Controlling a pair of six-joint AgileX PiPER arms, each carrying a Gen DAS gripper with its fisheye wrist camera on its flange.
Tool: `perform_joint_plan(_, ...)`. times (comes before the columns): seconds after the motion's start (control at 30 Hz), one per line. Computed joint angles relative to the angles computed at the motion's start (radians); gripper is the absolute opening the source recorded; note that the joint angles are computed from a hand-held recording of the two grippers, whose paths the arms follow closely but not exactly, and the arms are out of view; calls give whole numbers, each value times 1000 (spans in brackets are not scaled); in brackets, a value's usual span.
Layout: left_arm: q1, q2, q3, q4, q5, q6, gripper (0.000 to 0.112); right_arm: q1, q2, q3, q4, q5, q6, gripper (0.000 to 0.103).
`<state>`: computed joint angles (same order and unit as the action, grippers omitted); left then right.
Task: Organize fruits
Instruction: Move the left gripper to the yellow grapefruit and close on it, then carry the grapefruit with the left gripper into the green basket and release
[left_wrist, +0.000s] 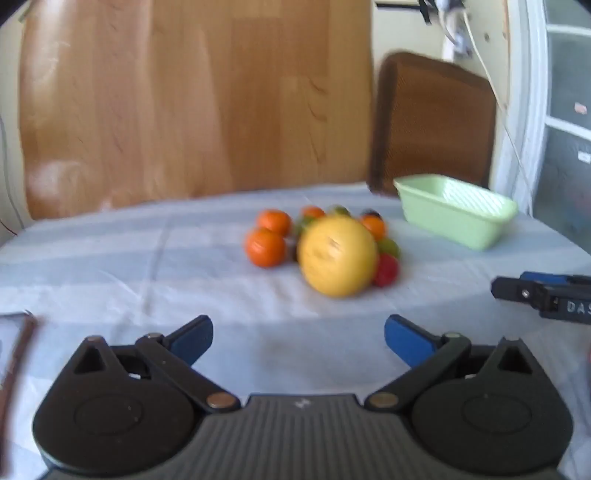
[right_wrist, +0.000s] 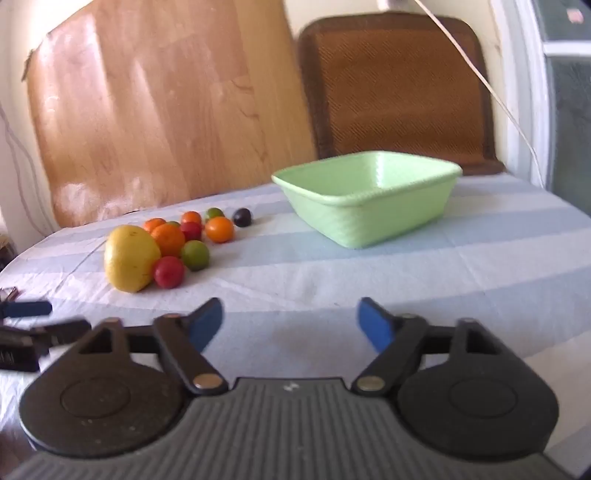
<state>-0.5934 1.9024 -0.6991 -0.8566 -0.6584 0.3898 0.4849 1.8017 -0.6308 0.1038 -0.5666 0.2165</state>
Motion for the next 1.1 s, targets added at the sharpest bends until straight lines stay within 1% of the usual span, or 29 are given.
perform_joint_plan(0.03, 16, -7, 5, 13, -10, -19, 97, -13, 1, -18, -100, 4, 78, 47)
perform_joint_plan(0.07, 38, -24, 30, 49, -23, -70, 93, -25, 4, -41, -200, 2, 165, 38)
perform_joint_plan(0.13, 94, -49, 69, 146, -35, -190, 88, -43, 21, -115, -400, 1, 344, 36)
perform_joint_plan(0.17, 112, -53, 76, 180, -40, -234, 85, -52, 36, -161, -500, 8, 428, 30)
perform_joint_plan(0.2, 129, -62, 112, 240, -71, -311, 83, -52, 58, -214, -561, 23, 488, 29)
perform_joint_plan(0.23, 158, -66, 120, 306, -69, -376, 81, -47, 82, -269, -600, 51, 539, 28)
perform_joint_plan(0.27, 198, -74, 129, 406, -59, -462, 81, -42, 107, -324, -639, 86, 601, 28)
perform_joint_plan(0.33, 272, -83, 133, 606, -46, -651, 81, -42, 157, -411, -734, 114, 723, 28)
perform_joint_plan(0.37, 302, -73, 132, 706, -61, -745, 79, -36, 179, -451, -761, 135, 760, 28)
perform_joint_plan(0.4, 331, -66, 137, 791, -83, -813, 78, -31, 198, -487, -826, 163, 834, 28)
perform_joint_plan(0.43, 345, -61, 126, 836, -84, -847, 78, -25, 220, -523, -916, 176, 933, 28)
perform_joint_plan(0.5, 376, -42, 137, 908, -135, -895, 82, -25, 231, -528, -1021, 111, 1066, 29)
perform_joint_plan(0.53, 386, -33, 131, 934, -142, -920, 90, -20, 237, -540, -1090, 79, 1135, 29)
perform_joint_plan(0.57, 395, -17, 132, 958, -166, -951, 97, -11, 233, -540, -1132, 50, 1165, 30)
perform_joint_plan(0.63, 426, 5, 128, 1019, -197, -1004, 97, 8, 213, -533, -1177, 14, 1157, 30)
perform_joint_plan(0.67, 436, 15, 125, 1035, -201, -1019, 97, 14, 208, -525, -1160, 5, 1126, 30)
perform_joint_plan(0.7, 453, 24, 118, 1063, -196, -1044, 97, 25, 206, -520, -1117, 30, 1056, 30)
perform_joint_plan(0.73, 465, 32, 108, 1090, -188, -1073, 95, 41, 200, -520, -1097, 74, 1001, 36)
perform_joint_plan(0.77, 484, 41, 100, 1135, -191, -1115, 93, 55, 209, -543, -1118, 129, 984, 46)
perform_joint_plan(0.8, 503, 55, 94, 1176, -203, -1147, 92, 60, 218, -557, -1163, 150, 1007, 46)
perform_joint_plan(0.83, 502, 59, 86, 1178, -191, -1152, 91, 57, 233, -575, -1235, 147, 1070, 46)
perform_joint_plan(0.87, 488, 62, 83, 1139, -174, -1118, 83, 52, 249, -589, -1283, 137, 1119, 46)
perform_joint_plan(0.9, 477, 64, 82, 1099, -161, -1081, 79, 55, 256, -594, -1292, 132, 1128, 46)
perform_joint_plan(0.93, 465, 65, 80, 1062, -148, -1052, 71, 61, 256, -590, -1265, 131, 1097, 47)
perform_joint_plan(0.97, 465, 65, 74, 1053, -131, -1045, 68, 69, 260, -597, -1251, 140, 1071, 47)
perform_joint_plan(1.0, 478, 67, 70, 1077, -125, -1068, 68, 77, 256, -598, -1253, 152, 1053, 47)
perform_joint_plan(1.07, 504, 70, 63, 1126, -117, -1109, 68, 92, 251, -595, -1235, 168, 999, 55)
perform_joint_plan(1.1, 505, 71, 61, 1129, -110, -1109, 68, 105, 250, -594, -1211, 180, 957, 57)
